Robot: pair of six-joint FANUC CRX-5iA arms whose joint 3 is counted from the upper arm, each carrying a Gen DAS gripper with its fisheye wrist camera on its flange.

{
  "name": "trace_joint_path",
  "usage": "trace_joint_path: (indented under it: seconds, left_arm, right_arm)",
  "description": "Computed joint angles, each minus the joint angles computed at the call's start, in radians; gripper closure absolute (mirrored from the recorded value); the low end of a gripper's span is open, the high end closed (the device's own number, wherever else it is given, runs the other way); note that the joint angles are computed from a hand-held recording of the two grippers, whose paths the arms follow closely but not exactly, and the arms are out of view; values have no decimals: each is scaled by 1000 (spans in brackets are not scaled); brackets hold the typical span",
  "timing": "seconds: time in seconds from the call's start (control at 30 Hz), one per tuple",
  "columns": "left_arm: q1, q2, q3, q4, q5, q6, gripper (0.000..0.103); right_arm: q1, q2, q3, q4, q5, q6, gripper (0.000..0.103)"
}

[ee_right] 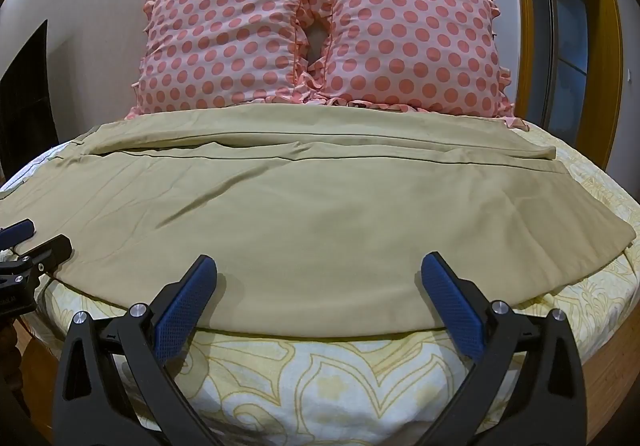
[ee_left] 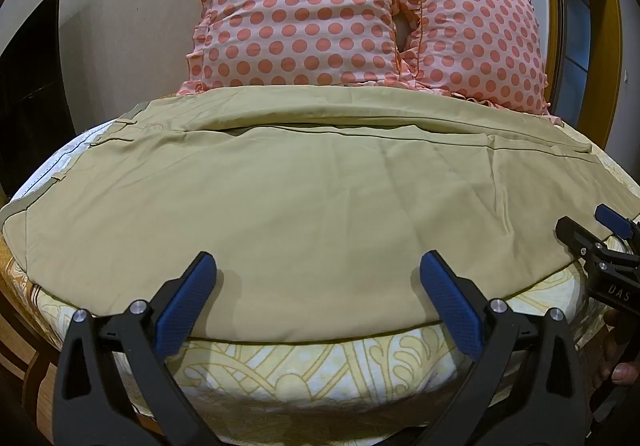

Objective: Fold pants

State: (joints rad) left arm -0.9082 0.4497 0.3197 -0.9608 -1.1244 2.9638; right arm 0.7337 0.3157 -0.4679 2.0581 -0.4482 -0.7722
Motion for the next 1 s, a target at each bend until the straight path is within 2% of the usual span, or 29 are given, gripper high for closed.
trace_joint_path:
  seconds: [1.0]
  left_arm:
    - [0, 0, 0, -1, 0, 0, 2]
  right_arm:
    - [-2, 1, 0, 13, -3, -11, 1]
